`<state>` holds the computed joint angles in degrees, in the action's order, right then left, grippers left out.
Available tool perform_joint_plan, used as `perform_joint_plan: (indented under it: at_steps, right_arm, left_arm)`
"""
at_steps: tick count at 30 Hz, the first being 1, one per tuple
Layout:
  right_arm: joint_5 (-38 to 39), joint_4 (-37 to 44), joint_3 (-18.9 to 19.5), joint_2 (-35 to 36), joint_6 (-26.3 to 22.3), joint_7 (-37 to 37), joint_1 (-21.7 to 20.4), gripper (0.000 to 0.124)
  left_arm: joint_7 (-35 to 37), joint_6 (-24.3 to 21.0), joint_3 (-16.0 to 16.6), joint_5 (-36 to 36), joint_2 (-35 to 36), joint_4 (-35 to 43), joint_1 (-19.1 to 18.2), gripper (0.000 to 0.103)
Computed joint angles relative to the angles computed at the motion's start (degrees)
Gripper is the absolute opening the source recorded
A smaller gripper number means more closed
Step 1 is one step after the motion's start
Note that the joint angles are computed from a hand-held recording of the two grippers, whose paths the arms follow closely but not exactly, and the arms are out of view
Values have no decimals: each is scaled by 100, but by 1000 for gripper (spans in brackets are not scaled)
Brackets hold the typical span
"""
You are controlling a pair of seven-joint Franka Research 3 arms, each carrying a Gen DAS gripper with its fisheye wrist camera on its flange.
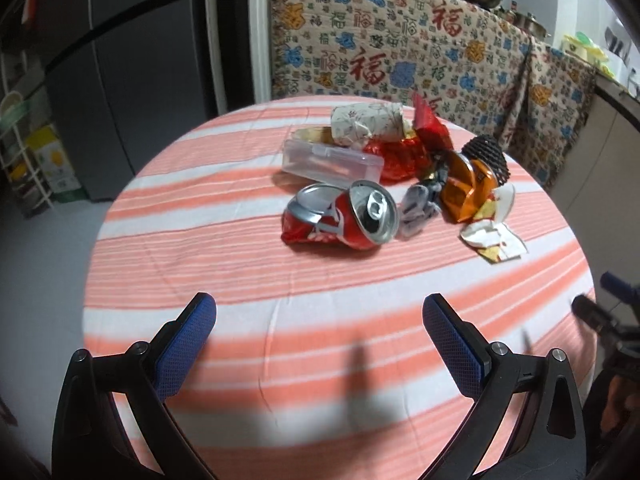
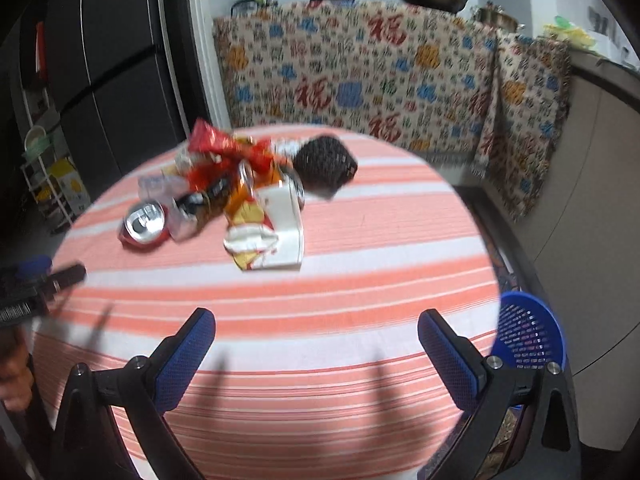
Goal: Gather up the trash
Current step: 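Move the right tool to the white snack wrapper while the left tool approaches the red can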
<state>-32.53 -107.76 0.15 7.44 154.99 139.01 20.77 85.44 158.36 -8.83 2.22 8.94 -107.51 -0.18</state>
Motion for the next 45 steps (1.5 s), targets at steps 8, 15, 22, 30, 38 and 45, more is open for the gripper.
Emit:
perform_joint_plan:
  at_steps: [8,15,22,30,38,45]
  right_arm:
    - [1441,670,77,740,-190,-1589,-101,103]
    - [2079,1555,-53,1466,-563,-2634,90,103]
    - [2339,1952,-151,1773,-619,-3179,154,103]
    - [2391,1936,-257,1761,-625,-3223,243,103]
    - [2389,1917,-277,1754,-607,-3203,259,103]
    - [3095,1696,59,1642,-234,-3712,-144,103]
  left_arm:
    - [342,-382,-46,-76,588,524,-16,103]
    - [-168,-651,62,535,764,679,-137,103]
    - [141,-531,-109,242,761,740,74,102]
    - [1535,-180,-444,-218,1189,1453,204,102]
    - [1941,-290,-347,153,1671,2014,-39,61]
    - [3196,-311,-1024,-1235,1190,1374,709,32]
